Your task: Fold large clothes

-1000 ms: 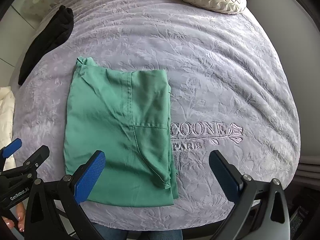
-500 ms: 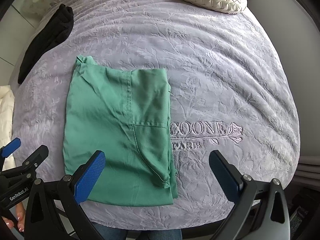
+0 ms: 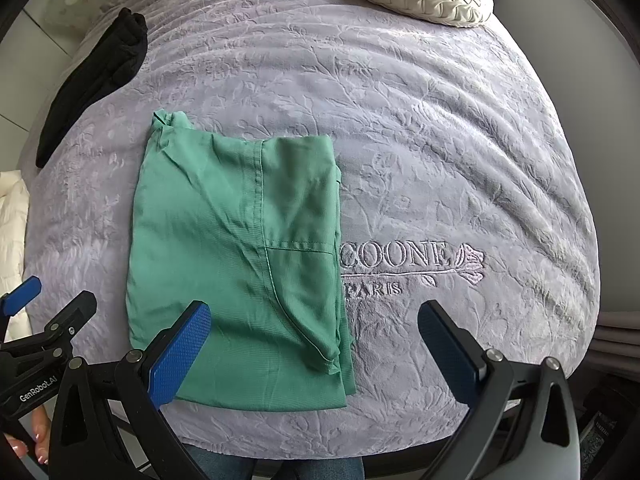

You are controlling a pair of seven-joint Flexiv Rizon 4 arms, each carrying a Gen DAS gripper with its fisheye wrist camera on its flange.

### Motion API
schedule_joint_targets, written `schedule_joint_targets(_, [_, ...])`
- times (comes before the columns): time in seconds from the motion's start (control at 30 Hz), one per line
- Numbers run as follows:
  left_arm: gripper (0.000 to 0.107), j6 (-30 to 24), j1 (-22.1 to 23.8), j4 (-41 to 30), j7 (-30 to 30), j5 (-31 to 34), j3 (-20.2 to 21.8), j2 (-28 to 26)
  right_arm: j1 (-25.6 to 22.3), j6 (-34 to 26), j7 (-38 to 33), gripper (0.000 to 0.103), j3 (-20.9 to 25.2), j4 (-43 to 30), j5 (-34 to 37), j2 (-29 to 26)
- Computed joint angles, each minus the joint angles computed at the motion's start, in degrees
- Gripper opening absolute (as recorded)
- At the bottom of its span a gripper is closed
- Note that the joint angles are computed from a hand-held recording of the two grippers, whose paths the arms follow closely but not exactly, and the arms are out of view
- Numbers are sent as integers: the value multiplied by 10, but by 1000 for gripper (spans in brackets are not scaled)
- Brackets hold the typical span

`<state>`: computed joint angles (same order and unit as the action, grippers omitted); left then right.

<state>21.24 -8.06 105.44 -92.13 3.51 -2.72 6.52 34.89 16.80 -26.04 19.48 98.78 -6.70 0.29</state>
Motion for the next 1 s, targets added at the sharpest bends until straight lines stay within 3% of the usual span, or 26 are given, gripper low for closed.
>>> schedule_joint_targets(1.0, [103, -3, 3, 3, 7, 2, 0, 3, 2, 1, 3, 103, 2, 4, 3, 3])
